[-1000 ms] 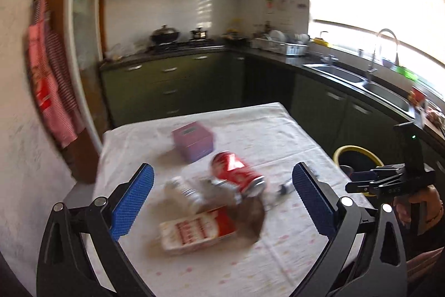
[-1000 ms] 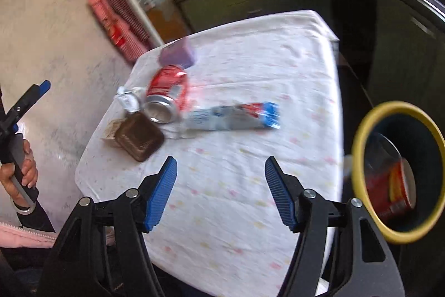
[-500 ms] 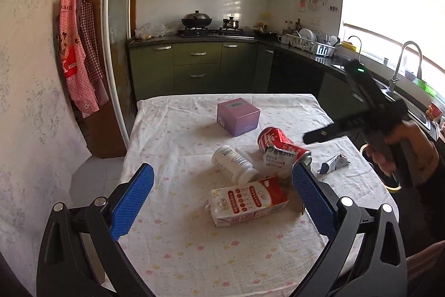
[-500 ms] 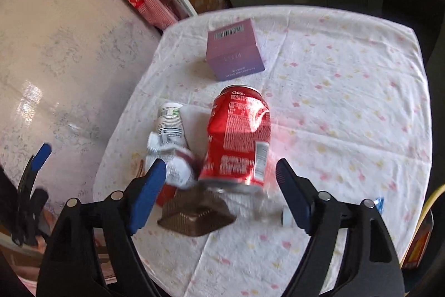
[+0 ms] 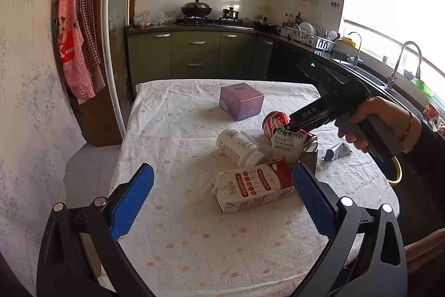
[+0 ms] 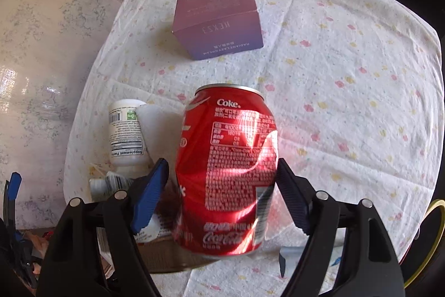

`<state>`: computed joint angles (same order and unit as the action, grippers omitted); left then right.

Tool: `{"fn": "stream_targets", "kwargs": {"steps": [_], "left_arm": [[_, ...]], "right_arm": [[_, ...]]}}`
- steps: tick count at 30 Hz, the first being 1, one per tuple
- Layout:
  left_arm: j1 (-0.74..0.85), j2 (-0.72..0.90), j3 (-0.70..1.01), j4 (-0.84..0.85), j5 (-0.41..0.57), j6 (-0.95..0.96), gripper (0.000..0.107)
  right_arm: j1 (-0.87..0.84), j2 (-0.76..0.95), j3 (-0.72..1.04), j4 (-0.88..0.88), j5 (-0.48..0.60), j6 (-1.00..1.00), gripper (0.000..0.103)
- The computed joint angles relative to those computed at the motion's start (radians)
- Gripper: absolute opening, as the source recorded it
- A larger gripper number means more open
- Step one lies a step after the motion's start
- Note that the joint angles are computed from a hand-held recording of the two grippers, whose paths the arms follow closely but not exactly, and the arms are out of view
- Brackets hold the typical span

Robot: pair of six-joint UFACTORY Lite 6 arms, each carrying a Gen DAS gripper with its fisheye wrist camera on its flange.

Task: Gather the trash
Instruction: 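Reach the right gripper to the red Coca-Cola can and grasp it, then carry the Coke can over the yellow bin and open the right gripper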

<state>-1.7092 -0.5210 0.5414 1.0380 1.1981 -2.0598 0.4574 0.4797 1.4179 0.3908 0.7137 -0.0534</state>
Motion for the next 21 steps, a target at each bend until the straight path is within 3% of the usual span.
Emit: {"fn": "stream_targets", "kwargs": {"steps": [2, 9, 21], "left_arm": [[-0.008, -0.005, -0.004, -0.004, 0.008, -0.007, 0.098], [-0.012, -0.005, -0.01, -0.013, 0.011, -0.014, 0.098], [-0.032, 0.124, 0.085, 0.013, -0.012, 0.01, 0.098]], "right_arm": [[0.011, 0.036, 0.035, -0.031, 0.001, 0.03, 0.068], [0.038, -0.047, -0.004, -0.081, -0.071, 0.08, 0.067], [-0.15, -0.576, -0.38, 0.038, -0.102, -0.089, 0.067]]}}
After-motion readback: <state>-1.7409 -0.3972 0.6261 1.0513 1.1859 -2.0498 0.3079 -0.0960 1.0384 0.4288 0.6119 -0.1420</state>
